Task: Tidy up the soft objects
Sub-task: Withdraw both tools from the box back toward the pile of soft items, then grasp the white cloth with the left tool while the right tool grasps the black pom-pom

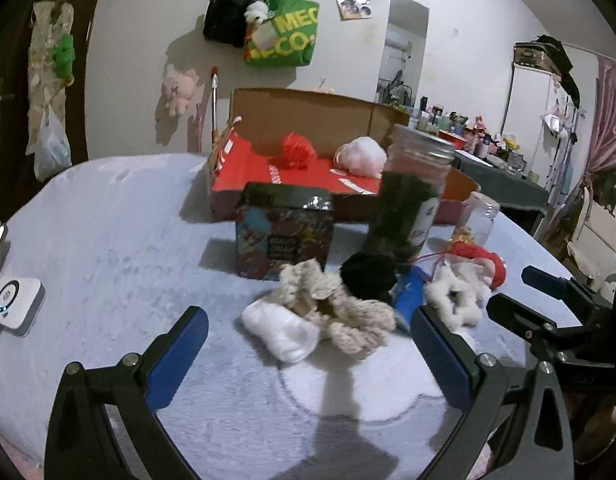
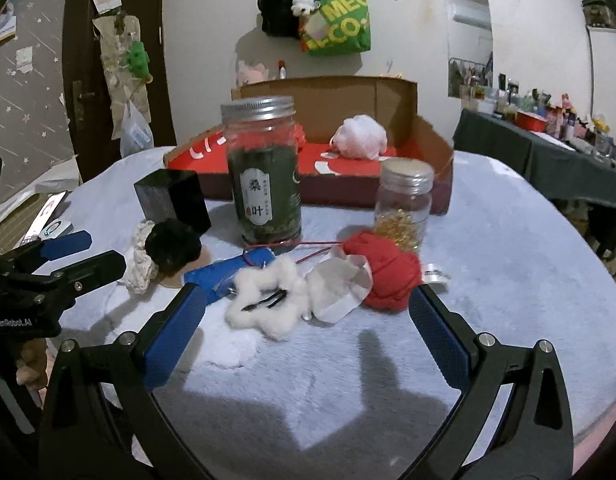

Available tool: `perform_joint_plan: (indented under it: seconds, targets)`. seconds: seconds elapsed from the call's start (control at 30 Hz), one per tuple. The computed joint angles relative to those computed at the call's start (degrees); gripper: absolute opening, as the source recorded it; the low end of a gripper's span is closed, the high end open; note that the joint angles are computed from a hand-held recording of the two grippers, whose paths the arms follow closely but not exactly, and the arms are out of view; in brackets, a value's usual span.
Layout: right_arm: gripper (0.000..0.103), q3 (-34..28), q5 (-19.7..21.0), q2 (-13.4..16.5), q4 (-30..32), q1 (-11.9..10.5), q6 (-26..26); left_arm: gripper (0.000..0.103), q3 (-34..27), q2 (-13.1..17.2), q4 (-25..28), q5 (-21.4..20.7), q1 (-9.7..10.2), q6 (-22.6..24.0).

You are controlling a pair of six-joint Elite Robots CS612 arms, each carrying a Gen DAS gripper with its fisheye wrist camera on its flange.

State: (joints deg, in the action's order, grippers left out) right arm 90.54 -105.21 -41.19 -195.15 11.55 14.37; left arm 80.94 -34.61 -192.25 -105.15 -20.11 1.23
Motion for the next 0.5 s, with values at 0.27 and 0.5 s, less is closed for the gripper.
perform_joint_plan:
  seconds: [0.27,0.5]
  targets:
    - [0.103,-1.90,6.29,0.35,1.77,-0.96,0.06,0.103,-1.28,-0.31,4.18,0.08,0.86,2.29]
    - [0.103,-5.52,14.74,1.32,5.40,-1.82,0.67,0.091,-2.86,-0.46,9.89,-1.34,1.85,5.27]
